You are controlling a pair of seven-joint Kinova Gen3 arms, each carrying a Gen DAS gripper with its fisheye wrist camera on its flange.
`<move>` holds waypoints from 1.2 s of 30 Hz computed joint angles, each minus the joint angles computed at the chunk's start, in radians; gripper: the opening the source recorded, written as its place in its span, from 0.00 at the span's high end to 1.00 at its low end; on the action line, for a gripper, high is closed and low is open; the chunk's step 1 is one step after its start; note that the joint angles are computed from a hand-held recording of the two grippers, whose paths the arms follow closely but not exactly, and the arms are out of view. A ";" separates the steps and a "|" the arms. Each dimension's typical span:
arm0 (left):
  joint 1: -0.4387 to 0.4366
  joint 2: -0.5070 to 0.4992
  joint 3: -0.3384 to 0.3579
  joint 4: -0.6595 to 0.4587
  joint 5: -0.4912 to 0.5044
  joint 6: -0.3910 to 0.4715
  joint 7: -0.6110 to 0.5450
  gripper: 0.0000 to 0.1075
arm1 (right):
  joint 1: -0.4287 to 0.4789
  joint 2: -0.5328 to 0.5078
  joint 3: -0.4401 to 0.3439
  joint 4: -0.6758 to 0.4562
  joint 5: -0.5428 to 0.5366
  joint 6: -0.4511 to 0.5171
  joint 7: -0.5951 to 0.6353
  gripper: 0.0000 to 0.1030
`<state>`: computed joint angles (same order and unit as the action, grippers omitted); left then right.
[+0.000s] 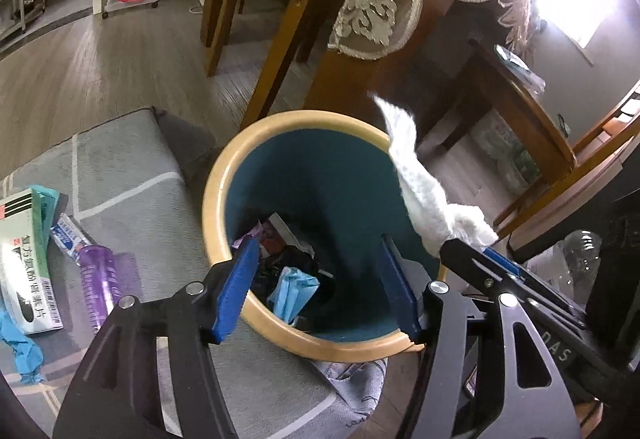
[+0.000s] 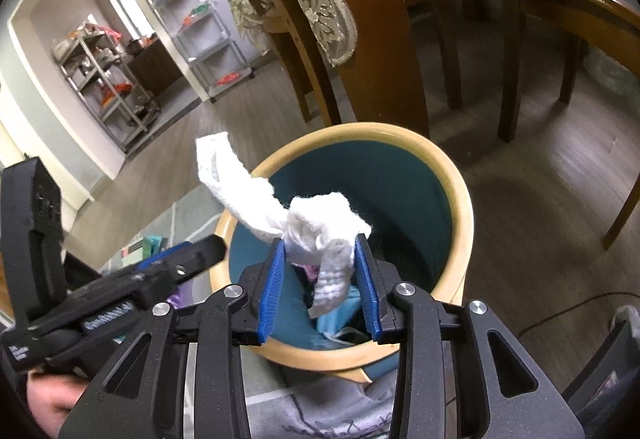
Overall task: Collect trash
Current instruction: 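Carry the mask and tissue over the bin and open both tools to drop them, then grasp the second blue mask with the left tool while the right tool grasps the blue glove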
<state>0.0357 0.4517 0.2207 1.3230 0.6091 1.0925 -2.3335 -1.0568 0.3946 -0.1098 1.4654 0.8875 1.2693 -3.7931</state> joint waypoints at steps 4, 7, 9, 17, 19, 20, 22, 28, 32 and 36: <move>-0.024 -0.001 -0.009 -0.003 0.007 0.011 0.002 0.41 | 0.019 0.001 -0.001 0.002 -0.027 -0.021 0.016 0.55; -0.046 -0.003 -0.014 -0.005 0.015 0.016 -0.005 0.41 | 0.023 0.004 0.002 -0.001 -0.035 -0.027 0.022 0.51; -0.061 -0.007 -0.021 -0.004 0.018 0.016 -0.009 0.41 | 0.021 0.005 0.005 -0.004 -0.033 -0.029 0.021 0.50; -0.131 -0.016 -0.054 -0.017 -0.002 0.032 -0.022 0.41 | 0.013 0.050 0.019 -0.086 -0.018 -0.033 0.114 0.45; -0.157 -0.013 -0.064 -0.027 -0.004 0.035 -0.026 0.40 | 0.010 0.069 0.027 -0.121 -0.021 -0.030 0.165 0.42; -0.174 -0.009 -0.071 -0.037 -0.002 0.040 -0.022 0.40 | 0.009 0.078 0.031 -0.135 -0.026 -0.031 0.185 0.42; -0.200 -0.003 -0.080 -0.052 -0.003 0.046 -0.015 0.40 | 0.007 0.094 0.041 -0.164 -0.035 -0.037 0.225 0.42; -0.267 0.036 -0.105 -0.125 -0.027 0.066 0.031 0.40 | -0.006 0.127 0.075 -0.212 -0.045 -0.067 0.291 0.42; -0.279 0.064 -0.118 -0.166 -0.076 0.058 0.070 0.40 | 0.000 0.143 0.086 -0.234 -0.068 -0.097 0.334 0.42; -0.266 0.101 -0.129 -0.209 -0.151 0.052 0.126 0.40 | 0.003 0.165 0.100 -0.268 -0.091 -0.119 0.384 0.42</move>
